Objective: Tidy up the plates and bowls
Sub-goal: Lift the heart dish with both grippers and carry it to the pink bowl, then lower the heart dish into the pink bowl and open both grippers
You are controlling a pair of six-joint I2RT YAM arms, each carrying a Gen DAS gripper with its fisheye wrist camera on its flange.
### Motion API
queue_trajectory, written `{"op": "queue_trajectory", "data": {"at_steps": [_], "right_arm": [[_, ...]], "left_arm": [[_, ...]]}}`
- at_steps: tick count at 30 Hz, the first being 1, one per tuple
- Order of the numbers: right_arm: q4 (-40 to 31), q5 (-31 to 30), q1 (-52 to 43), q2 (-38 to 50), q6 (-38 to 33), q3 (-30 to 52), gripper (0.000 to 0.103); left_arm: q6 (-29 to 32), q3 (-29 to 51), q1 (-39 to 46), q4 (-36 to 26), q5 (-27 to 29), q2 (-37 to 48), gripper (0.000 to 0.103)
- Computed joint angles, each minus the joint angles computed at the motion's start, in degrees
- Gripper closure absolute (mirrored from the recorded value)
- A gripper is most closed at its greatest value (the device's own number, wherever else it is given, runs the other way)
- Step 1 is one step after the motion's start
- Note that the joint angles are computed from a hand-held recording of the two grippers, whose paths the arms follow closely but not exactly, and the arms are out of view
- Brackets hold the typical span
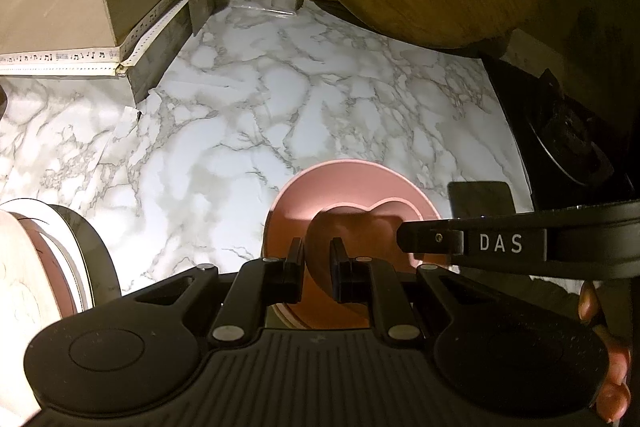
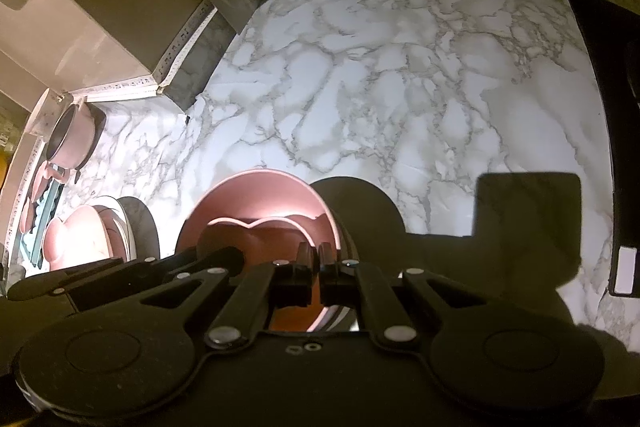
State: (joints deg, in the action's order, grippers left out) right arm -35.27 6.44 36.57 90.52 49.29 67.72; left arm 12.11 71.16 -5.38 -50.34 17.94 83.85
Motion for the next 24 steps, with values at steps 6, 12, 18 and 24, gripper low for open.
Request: {"op": "queue_trajectory", "data": {"at_steps": [6,12,18,24], "right_arm": [[-0.55,-0.02,-0.01,0.43,0.02,0.64,0.097],[-0.76,0.09,0.32,0.43,-0.04,0.94,0.091],[-0.91,0.67,0.90,-0.40,-0.34,0.98,0.082],[-0.34,2.47,1.95,-3.08,0.05,-0.27,0.072]], "left_arm": [[-0.20,0.43,0.18,-0.28,0.42,0.52,0.090],[-0.58,0.56,0.82,-0.53,1.13,0.32,0.090],[-0.72,0.92,1.76,-1.33,1.63,-0.13,0.090],[0.31,0.41,3.32,-1.27,3.38,-2.40,0.090]]}}
